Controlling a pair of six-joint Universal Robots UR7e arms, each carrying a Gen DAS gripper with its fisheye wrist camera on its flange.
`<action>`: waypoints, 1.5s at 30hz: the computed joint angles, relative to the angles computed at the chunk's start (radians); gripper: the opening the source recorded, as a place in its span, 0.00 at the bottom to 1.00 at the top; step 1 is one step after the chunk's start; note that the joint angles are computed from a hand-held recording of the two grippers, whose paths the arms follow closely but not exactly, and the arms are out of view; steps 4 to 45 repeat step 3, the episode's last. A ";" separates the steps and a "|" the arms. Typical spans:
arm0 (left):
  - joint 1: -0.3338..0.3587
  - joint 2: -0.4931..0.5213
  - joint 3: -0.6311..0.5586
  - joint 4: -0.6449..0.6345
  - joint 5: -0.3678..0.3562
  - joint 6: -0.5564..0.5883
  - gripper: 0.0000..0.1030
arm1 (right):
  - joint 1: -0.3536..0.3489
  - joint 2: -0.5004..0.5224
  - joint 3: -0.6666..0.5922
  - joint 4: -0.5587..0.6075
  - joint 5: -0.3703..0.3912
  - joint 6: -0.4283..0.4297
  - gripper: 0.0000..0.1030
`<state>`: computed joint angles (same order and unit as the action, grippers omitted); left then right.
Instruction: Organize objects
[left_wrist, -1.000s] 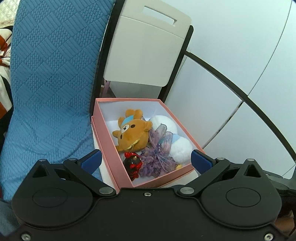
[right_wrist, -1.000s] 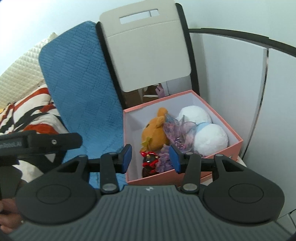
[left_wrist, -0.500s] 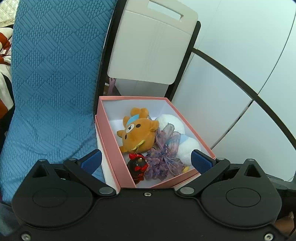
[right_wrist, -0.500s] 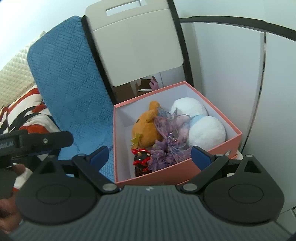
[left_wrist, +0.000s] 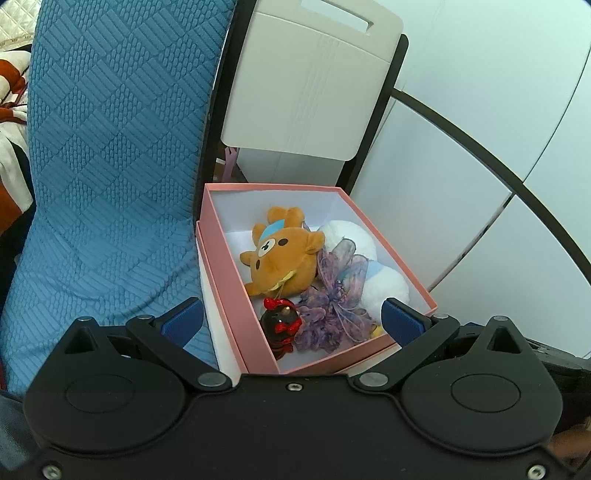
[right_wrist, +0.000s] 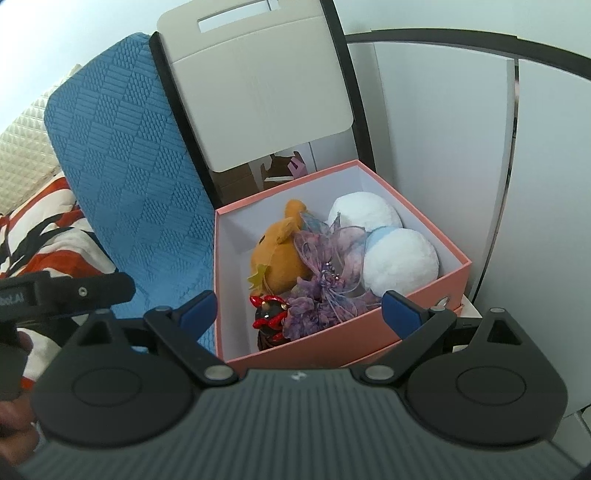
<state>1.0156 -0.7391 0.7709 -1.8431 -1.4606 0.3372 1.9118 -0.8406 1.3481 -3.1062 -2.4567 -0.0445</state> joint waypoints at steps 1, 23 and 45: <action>0.000 0.000 0.001 -0.001 0.001 0.001 1.00 | -0.001 -0.002 0.002 0.005 0.000 0.005 0.94; -0.001 -0.006 0.007 -0.006 0.006 0.006 1.00 | -0.001 -0.004 0.003 0.013 -0.004 0.013 0.94; -0.001 -0.006 0.007 -0.006 0.006 0.006 1.00 | -0.001 -0.004 0.003 0.013 -0.004 0.013 0.94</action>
